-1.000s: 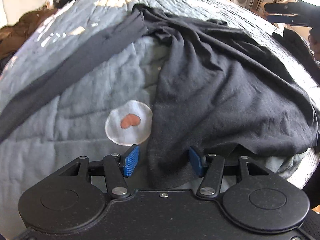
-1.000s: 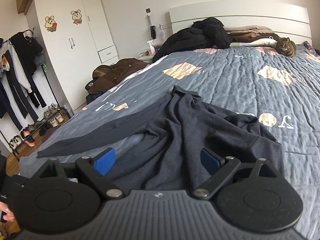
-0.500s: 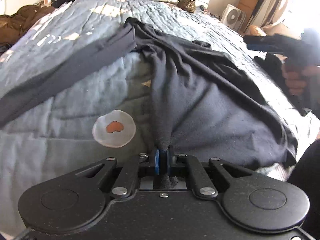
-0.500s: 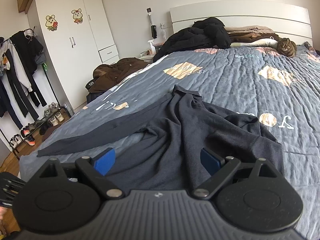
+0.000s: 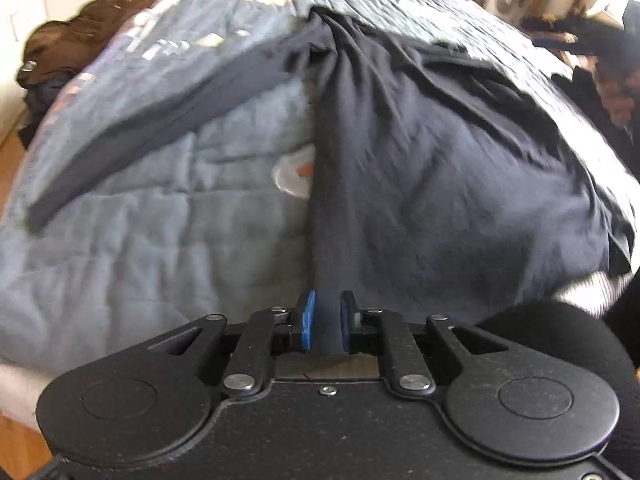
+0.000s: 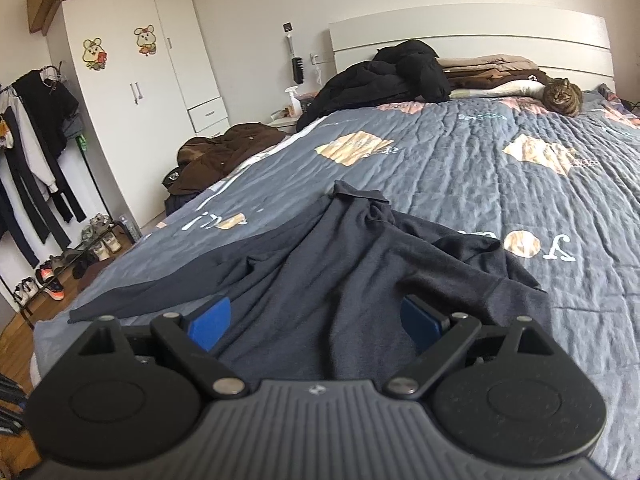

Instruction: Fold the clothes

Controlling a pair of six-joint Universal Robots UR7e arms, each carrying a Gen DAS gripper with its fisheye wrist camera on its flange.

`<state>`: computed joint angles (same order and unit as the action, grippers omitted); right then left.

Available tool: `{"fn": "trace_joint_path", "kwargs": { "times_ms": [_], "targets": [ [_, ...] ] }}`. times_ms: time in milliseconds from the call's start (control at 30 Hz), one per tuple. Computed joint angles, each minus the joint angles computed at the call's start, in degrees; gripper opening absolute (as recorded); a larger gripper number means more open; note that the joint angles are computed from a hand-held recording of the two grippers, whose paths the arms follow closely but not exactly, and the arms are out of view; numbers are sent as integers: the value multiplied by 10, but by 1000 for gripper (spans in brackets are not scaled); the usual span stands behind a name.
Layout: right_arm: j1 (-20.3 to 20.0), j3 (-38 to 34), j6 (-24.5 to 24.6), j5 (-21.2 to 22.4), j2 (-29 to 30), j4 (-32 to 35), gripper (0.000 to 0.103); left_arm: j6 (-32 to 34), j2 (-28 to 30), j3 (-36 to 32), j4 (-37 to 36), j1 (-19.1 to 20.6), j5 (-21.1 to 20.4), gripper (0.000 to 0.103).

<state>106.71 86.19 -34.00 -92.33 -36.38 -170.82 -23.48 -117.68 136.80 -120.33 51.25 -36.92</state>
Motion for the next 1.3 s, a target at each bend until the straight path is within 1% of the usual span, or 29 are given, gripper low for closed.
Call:
{"fn": "trace_joint_path", "kwargs": {
  "times_ms": [33,67,100,133,200,267,300,367,433,467,567,633,700,767,800,900,1033,1100,1167,1300],
  "targets": [
    [0,-1,0,-4,1,-1,92,-4,-2,0,-7,-14,16,15],
    [-1,-1,0,-8,1,-2,92,0,6,-2,-33,-23,25,19],
    [-1,-2,0,-11,2,-2,92,7,17,-5,-62,-32,32,27],
    [-2,-2,1,-13,2,-3,92,32,35,-7,-110,-36,32,32],
    [-2,-2,5,-10,1,-1,92,87,77,-11,-209,-40,29,52],
    [-2,2,3,-6,-2,0,92,149,133,-14,-325,-36,31,54],
    [-3,4,0,-4,-4,-1,92,162,165,-21,-367,-31,40,58],
    [-3,9,-5,-1,-8,-1,92,180,228,-43,-438,-18,53,64],
    [-3,12,-8,2,-10,-1,92,201,284,-72,-498,-1,52,64],
    [-4,12,-10,3,-11,1,92,212,310,-90,-517,8,47,64],
    [-7,11,-10,-1,-11,1,92,223,381,-139,-548,27,60,71],
    [-9,10,-10,-3,-11,1,92,232,426,-170,-567,35,74,71],
    [-10,9,-10,-8,-11,0,92,233,462,-196,-569,45,75,74],
    [-12,10,-8,-13,-10,-1,92,233,490,-215,-578,57,60,74],
    [-12,9,-6,-15,-9,-4,92,232,498,-218,-579,59,54,74],
    [-12,4,0,-21,-6,-11,92,216,511,-221,-565,60,53,76],
    [-15,-11,8,-18,1,16,92,203,513,-224,-489,46,81,77],
    [-18,-14,13,-22,6,19,92,199,513,-221,-479,42,92,78],
    [-20,-18,16,-31,10,24,92,207,511,-213,-488,38,98,78],
    [-23,-26,10,-47,22,2,92,235,503,-197,-551,36,90,80]
  ]
}}
